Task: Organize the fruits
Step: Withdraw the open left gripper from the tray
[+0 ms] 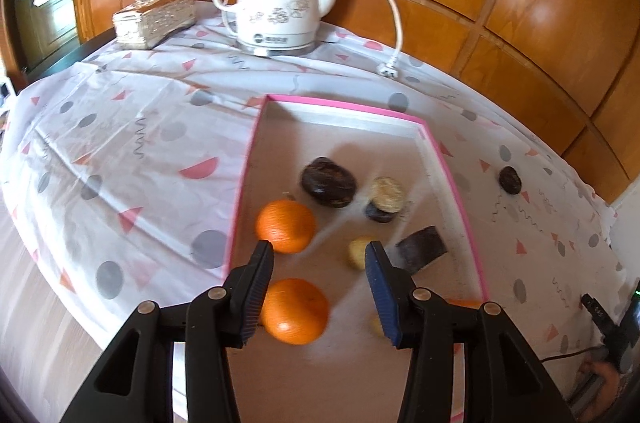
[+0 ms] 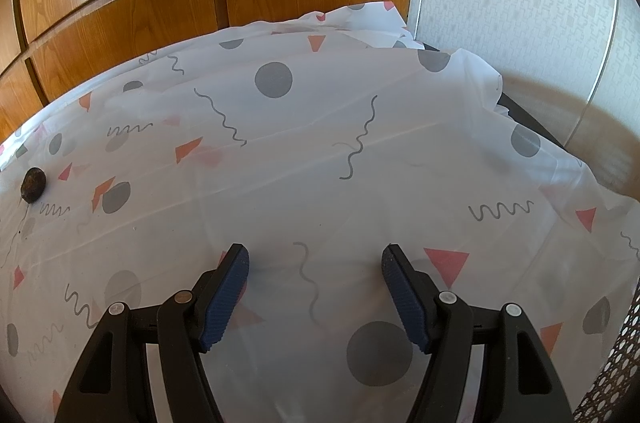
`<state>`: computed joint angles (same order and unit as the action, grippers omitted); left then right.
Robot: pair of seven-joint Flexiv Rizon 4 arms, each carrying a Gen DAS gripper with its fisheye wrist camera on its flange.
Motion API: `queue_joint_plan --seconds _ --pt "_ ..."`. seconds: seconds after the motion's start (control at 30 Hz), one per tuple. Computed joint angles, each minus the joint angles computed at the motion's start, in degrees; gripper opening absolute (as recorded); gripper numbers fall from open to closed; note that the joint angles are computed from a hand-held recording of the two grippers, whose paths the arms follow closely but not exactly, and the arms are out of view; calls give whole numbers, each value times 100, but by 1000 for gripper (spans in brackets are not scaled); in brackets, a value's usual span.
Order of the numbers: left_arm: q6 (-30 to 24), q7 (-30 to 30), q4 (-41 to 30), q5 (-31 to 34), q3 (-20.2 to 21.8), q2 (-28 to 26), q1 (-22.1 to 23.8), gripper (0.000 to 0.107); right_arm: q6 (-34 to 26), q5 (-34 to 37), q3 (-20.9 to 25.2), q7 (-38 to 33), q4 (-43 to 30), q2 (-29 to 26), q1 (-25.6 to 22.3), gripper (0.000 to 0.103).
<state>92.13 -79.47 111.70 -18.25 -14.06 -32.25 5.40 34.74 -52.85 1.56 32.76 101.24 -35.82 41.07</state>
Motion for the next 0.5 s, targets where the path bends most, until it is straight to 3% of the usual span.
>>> queue_joint_plan --seconds 0.2,0.5 --pt "24 -137 127 -34 154 14 38 48 251 97 9 -386 -221 -64 -105 70" --pt "2 -272 201 -57 138 25 127 50 1571 -58 -283 -1531 -1280 -761 -152 70"
